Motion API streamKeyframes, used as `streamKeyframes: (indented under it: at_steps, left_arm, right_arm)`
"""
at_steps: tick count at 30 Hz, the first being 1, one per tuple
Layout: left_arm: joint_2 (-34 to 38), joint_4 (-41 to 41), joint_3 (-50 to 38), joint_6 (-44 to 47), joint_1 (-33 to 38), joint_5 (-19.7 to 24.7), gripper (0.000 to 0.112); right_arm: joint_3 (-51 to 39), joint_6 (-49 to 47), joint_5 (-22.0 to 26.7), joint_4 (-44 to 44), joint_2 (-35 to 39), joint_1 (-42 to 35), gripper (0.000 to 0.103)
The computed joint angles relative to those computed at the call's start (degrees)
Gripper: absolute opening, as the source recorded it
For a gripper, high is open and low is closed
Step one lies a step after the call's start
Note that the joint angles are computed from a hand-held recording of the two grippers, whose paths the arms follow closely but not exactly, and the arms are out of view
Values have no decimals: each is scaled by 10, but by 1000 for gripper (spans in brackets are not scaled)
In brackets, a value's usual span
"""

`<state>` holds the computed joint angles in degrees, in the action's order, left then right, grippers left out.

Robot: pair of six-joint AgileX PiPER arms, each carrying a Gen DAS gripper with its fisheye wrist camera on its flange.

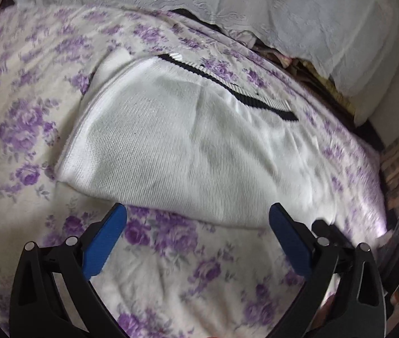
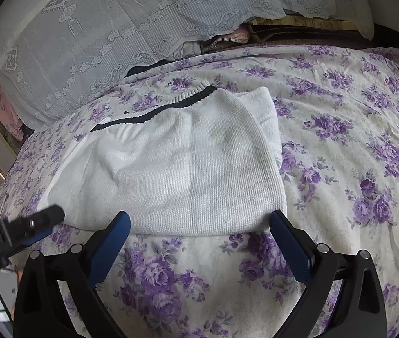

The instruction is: Fold small clothes

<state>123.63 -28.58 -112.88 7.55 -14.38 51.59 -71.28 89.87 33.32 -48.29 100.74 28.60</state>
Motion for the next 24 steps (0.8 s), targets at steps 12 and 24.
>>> streamKeyframes:
  at_steps: [12, 24]
  left_arm:
    - [101, -249, -94, 6, 91, 78, 98]
    - [-29, -266, 133, 82, 84, -20, 97]
  right_arm:
    - [29, -8, -73, 27, -10, -30, 100]
    - [96, 131, -160, -83, -44, -49, 100]
